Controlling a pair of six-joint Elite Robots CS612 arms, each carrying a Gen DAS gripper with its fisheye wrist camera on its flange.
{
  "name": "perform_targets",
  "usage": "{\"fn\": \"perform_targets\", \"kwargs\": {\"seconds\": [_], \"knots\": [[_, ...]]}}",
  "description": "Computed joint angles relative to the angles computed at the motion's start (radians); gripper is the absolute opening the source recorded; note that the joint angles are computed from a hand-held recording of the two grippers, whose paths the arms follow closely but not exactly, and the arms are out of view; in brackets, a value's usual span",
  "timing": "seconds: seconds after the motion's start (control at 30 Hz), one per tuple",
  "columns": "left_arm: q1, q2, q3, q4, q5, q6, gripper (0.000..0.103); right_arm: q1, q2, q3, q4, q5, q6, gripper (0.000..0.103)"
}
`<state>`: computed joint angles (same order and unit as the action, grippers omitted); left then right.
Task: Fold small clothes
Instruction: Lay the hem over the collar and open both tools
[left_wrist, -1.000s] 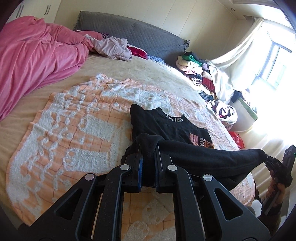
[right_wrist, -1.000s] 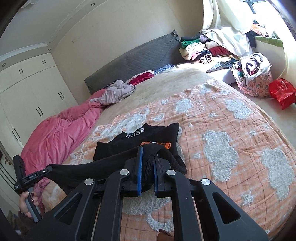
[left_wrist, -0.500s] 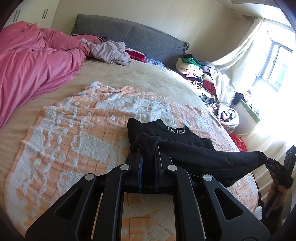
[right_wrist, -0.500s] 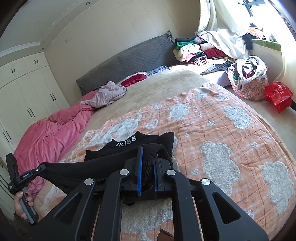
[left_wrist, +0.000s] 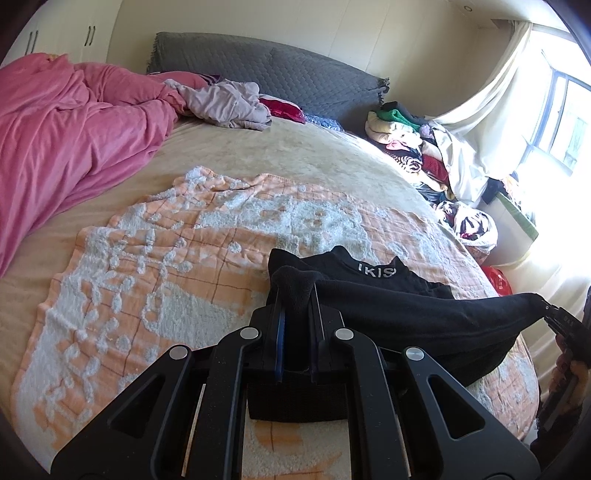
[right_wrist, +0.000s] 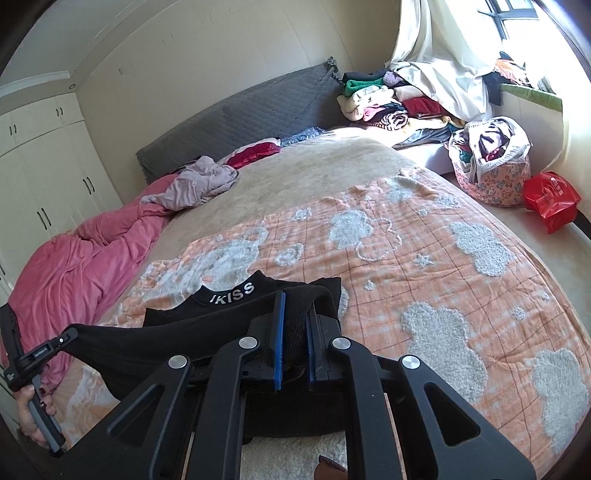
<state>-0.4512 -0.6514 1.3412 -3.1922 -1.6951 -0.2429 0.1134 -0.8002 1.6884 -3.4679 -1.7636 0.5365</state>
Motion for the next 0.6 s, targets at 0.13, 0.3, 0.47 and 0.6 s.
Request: {"fn": "perform_targets", "kwargs": {"seconds": [0.13, 0.3, 0.47, 0.6], "knots": [[-0.003, 0.021, -0.036, 0.027, 0.019, 0.008, 0.004, -0.011, 0.019, -0.03, 0.03, 0.005, 0.007, 0.008], [-0.004, 0.052, -0.087, 0.066, 0.039, 0.003, 0.004, -0.018, 0.048, -0.077, 0.083, 0.002, -0.002, 0.008], [-0.007, 0.079, -0.126, 0.114, 0.06, 0.016, 0.004, -0.022, 0.075, -0.106, 0.119, -0.006, -0.018, 0.008], [-0.009, 0.094, -0.147, 0.146, 0.073, 0.029, 0.004, -0.027, 0.093, -0.124, 0.16, -0.001, -0.022, 0.008]]}}
